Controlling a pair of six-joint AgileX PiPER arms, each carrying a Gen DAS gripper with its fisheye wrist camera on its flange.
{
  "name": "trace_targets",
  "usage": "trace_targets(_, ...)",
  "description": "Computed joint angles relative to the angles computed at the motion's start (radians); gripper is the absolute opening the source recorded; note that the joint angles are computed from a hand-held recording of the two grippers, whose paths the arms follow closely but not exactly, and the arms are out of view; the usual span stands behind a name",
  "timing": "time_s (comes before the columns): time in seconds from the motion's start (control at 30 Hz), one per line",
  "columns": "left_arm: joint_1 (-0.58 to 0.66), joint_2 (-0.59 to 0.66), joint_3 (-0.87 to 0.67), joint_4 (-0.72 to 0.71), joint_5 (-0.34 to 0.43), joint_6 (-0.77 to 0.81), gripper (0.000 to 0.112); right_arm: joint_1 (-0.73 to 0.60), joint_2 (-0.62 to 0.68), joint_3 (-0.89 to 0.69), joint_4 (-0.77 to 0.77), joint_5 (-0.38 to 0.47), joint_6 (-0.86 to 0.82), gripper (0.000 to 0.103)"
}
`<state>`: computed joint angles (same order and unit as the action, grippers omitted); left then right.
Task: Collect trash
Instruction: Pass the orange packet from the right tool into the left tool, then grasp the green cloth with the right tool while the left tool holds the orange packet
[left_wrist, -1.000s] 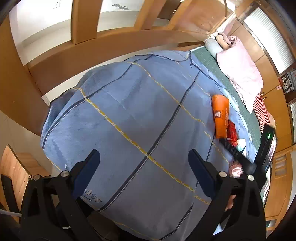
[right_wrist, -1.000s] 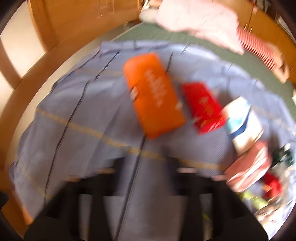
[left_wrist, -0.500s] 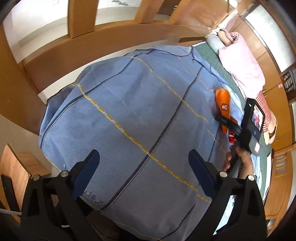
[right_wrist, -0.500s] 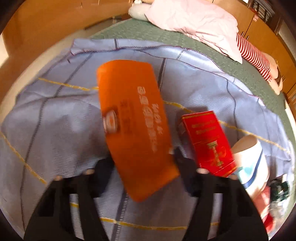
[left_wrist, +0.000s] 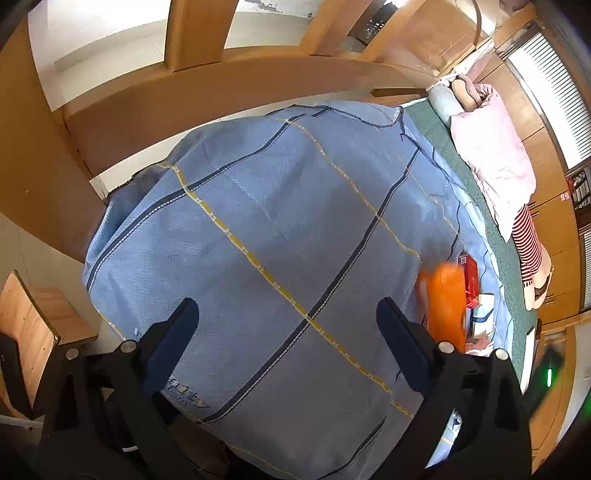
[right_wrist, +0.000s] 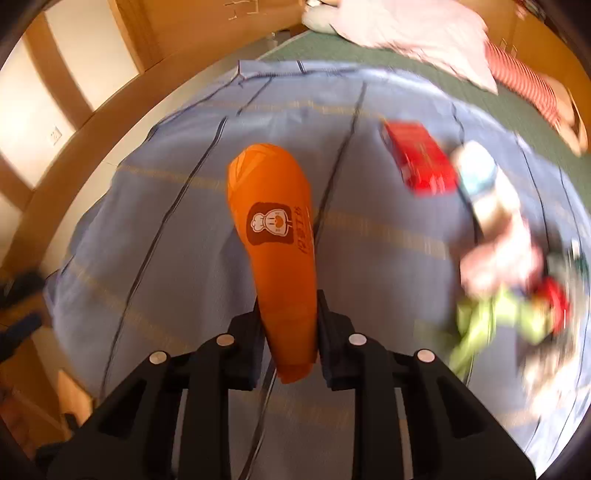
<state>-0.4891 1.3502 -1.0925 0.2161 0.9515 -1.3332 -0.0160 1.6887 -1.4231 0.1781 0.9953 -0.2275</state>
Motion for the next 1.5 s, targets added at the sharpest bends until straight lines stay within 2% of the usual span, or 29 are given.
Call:
trace_targets(0.1, 0.004, 0.001, 0.004, -0.008, 0.000, 0.003, 0.096, 0.029, -0.114, 0.128, 0.001, 0.008, 0.034, 0.027)
trace_targets(0.17, 0.006, 0.002, 0.007, -0.011, 0.000, 0.005, 0.096, 0.005, -0.151, 0.174, 0.146, 0.063, -0.046, 0.036)
trace_targets(0.2, 0.008, 0.002, 0.009, -0.012, 0.001, 0.006, 0.096, -0.014, -0.163, 0.187, 0.214, 0.085, -0.074, 0.047)
trace_targets(0.23, 0.008, 0.001, 0.012, -0.013, 0.001, 0.006, 0.096, -0.044, -0.176, 0.206, 0.288, 0.097, -0.105, 0.054)
trace_targets(0.27, 0.009, 0.002, 0.013, -0.016, 0.002, 0.010, 0.096, -0.090, -0.206, 0.237, 0.371, 0.084, -0.130, 0.054)
trace_targets(0.33, 0.007, 0.005, 0.013, -0.019, 0.005, 0.021, 0.096, -0.159, -0.267, 0.299, 0.418, -0.010, -0.122, 0.054)
trace_targets(0.43, -0.003, 0.011, 0.011, -0.022, 0.009, 0.035, 0.096, -0.235, -0.293, 0.301, 0.279, -0.135, 0.108, 0.060)
trace_targets(0.53, -0.016, 0.024, 0.004, -0.037, 0.005, 0.054, 0.096, -0.320, -0.191, 0.222, 0.184, -0.176, 0.268, 0.060)
trace_targets(0.63, -0.042, 0.045, -0.016, -0.029, 0.012, 0.058, 0.097, -0.354, -0.062, 0.132, 0.117, -0.220, 0.378, 0.060)
trace_targets(0.73, -0.052, 0.063, -0.028, -0.037, 0.012, 0.075, 0.097, -0.346, 0.022, 0.090, 0.121, -0.243, 0.373, 0.060)
trace_targets(0.77, -0.053, 0.068, -0.030, -0.044, 0.010, 0.082, 0.097, -0.337, 0.036, 0.088, 0.108, -0.237, 0.369, 0.058)
trace_targets(0.8, -0.054, 0.073, -0.034, -0.050, 0.009, 0.090, 0.097, -0.321, 0.058, 0.080, 0.096, -0.225, 0.358, 0.052)
trace_targets(0.83, -0.056, 0.076, -0.036, -0.051, 0.008, 0.094, 0.097, -0.302, 0.070, 0.083, 0.075, -0.221, 0.359, 0.041)
trace_targets(0.9, -0.058, 0.081, -0.039, -0.049, 0.009, 0.095, 0.097, -0.279, 0.051, 0.115, 0.049, -0.235, 0.352, 0.037)
trace_targets(0.97, -0.061, 0.083, -0.041, -0.046, 0.009, 0.094, 0.097, -0.249, 0.029, 0.117, 0.027, -0.206, 0.340, 0.036)
trace_targets(1.07, -0.062, 0.090, -0.044, -0.050, 0.011, 0.097, 0.097, -0.209, -0.029, 0.118, 0.002, -0.104, 0.361, 0.036)
trace_targets(1.17, -0.053, 0.103, -0.043, -0.081, -0.001, 0.125, 0.097, -0.133, -0.134, 0.181, 0.020, -0.046, 0.361, 0.036)
trace_targets(1.27, -0.055, 0.123, -0.045, -0.100, -0.003, 0.141, 0.097, -0.029, -0.187, 0.238, -0.056, -0.045, 0.404, 0.044)
trace_targets(1.3, -0.061, 0.129, -0.045, -0.100, -0.003, 0.140, 0.097, -0.010, -0.188, 0.245, -0.084, -0.046, 0.432, 0.051)
trace_targets(1.4, -0.077, 0.155, -0.051, -0.106, -0.015, 0.152, 0.097, -0.096, -0.228, 0.284, -0.011, -0.084, 0.438, 0.060)
trace_targets(1.5, -0.094, 0.182, -0.065, -0.126, -0.046, 0.194, 0.097, -0.178, -0.288, 0.332, -0.056, -0.146, 0.558, 0.073)
